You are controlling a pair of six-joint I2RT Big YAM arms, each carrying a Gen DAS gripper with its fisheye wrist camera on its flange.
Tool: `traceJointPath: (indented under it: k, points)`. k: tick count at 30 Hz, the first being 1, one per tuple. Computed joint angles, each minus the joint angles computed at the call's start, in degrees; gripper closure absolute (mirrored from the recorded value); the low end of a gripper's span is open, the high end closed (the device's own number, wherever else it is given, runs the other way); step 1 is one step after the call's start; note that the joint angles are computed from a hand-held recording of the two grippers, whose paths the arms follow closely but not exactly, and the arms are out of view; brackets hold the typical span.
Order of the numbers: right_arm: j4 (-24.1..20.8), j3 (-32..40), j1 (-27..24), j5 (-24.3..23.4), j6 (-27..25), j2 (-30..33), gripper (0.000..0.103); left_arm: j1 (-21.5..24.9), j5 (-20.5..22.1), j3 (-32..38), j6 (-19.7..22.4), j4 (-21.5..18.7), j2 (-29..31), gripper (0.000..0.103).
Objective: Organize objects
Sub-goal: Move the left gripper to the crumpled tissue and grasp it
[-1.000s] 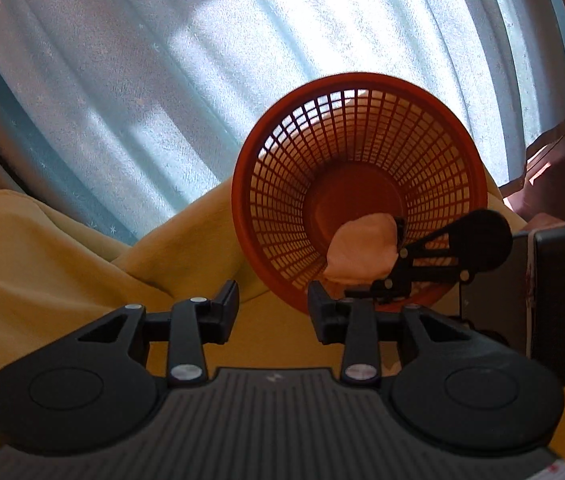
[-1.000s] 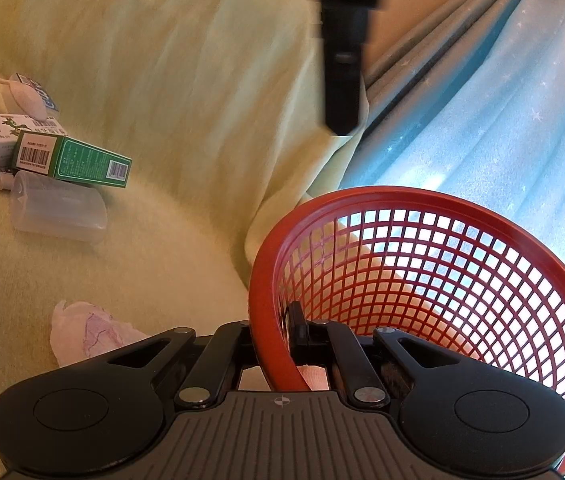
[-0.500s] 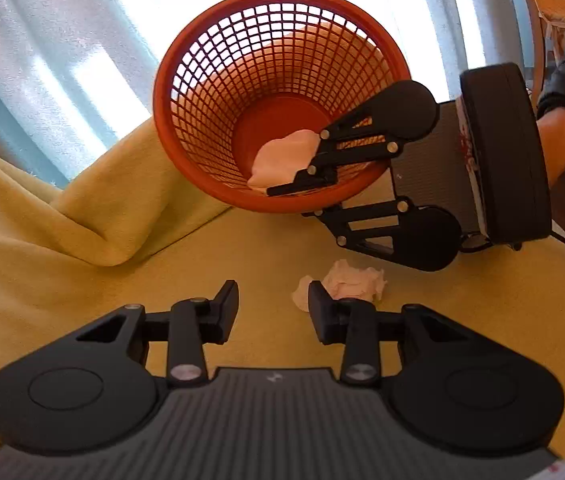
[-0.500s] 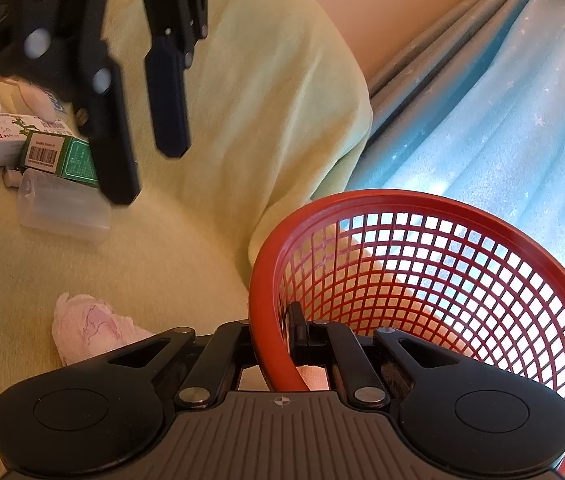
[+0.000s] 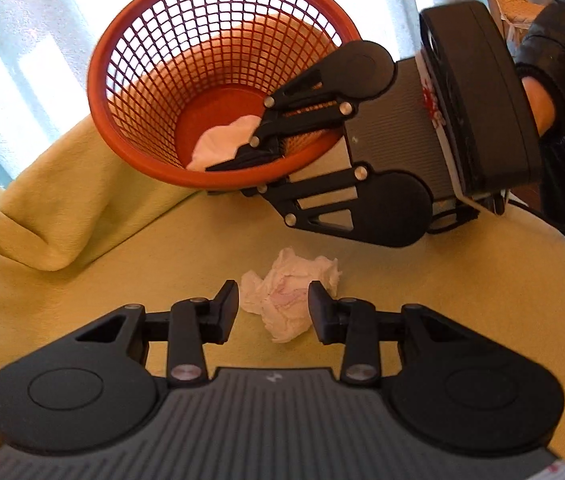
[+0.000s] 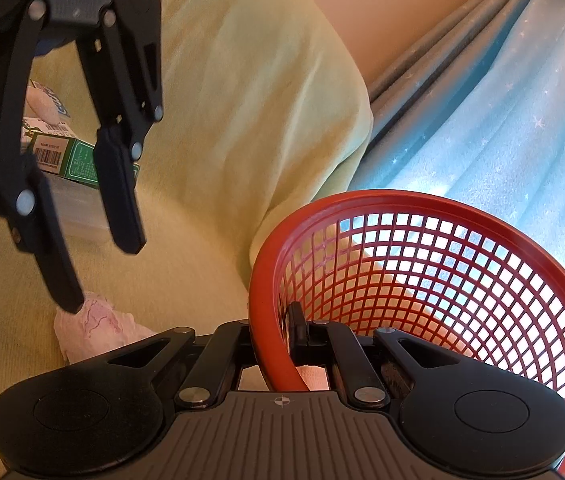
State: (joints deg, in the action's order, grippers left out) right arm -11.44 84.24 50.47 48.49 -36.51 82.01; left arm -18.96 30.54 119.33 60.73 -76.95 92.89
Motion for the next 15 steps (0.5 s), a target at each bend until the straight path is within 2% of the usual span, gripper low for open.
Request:
traceJointPath:
  k: [10,12,15]
  points:
    - [0.1,0.0,0.0,0.0,0.0,0.1,0.102,-0.3,1.4,-2.3,3.2,0.0,0.5,0.071]
    - [0.1,0.0,0.0,0.0,0.0,0.1,0.102,-0.2,1.5,-2.3,3.5,-0.3,0.7,0.081]
    - [0.1,0.0,0.0,0.1,0.1,0.1,0.102,0.0,1.5,-2.3,3.2,-0.4,0.7,0.085]
